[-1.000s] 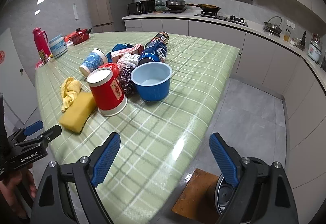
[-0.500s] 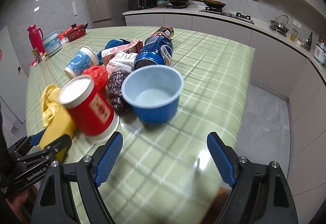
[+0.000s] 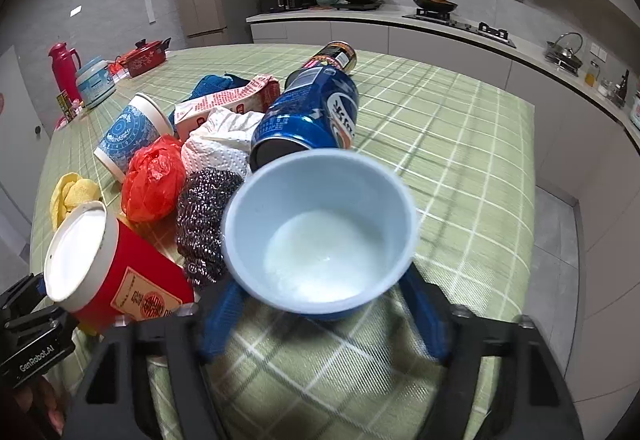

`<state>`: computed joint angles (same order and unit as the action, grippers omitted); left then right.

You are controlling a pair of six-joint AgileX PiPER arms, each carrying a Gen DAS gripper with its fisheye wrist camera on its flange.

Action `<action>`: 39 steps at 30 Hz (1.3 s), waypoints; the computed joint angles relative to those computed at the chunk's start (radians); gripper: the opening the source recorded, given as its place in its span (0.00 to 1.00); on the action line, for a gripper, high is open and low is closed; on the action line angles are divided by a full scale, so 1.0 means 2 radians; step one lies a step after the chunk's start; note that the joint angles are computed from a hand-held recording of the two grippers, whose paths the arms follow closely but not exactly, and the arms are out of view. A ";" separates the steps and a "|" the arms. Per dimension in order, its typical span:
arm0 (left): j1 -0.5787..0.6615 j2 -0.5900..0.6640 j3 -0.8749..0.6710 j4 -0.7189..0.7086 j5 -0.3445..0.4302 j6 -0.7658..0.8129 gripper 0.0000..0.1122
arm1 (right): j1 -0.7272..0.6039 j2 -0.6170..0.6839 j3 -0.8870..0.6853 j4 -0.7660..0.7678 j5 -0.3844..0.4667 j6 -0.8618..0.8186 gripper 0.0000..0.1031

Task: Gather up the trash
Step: 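Lift the sponge and bowl and carry both tools over the black bin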

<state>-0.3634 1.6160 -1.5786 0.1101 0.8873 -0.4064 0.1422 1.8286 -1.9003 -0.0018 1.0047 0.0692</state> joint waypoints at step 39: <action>-0.043 -0.072 0.030 0.038 0.010 -0.018 0.48 | 0.010 -0.164 0.143 -0.029 -0.028 0.020 0.72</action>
<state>-0.4497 1.4715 -1.5192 0.1869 0.9072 -0.4418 0.1631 1.5004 -1.6151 -0.0594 0.9485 0.1089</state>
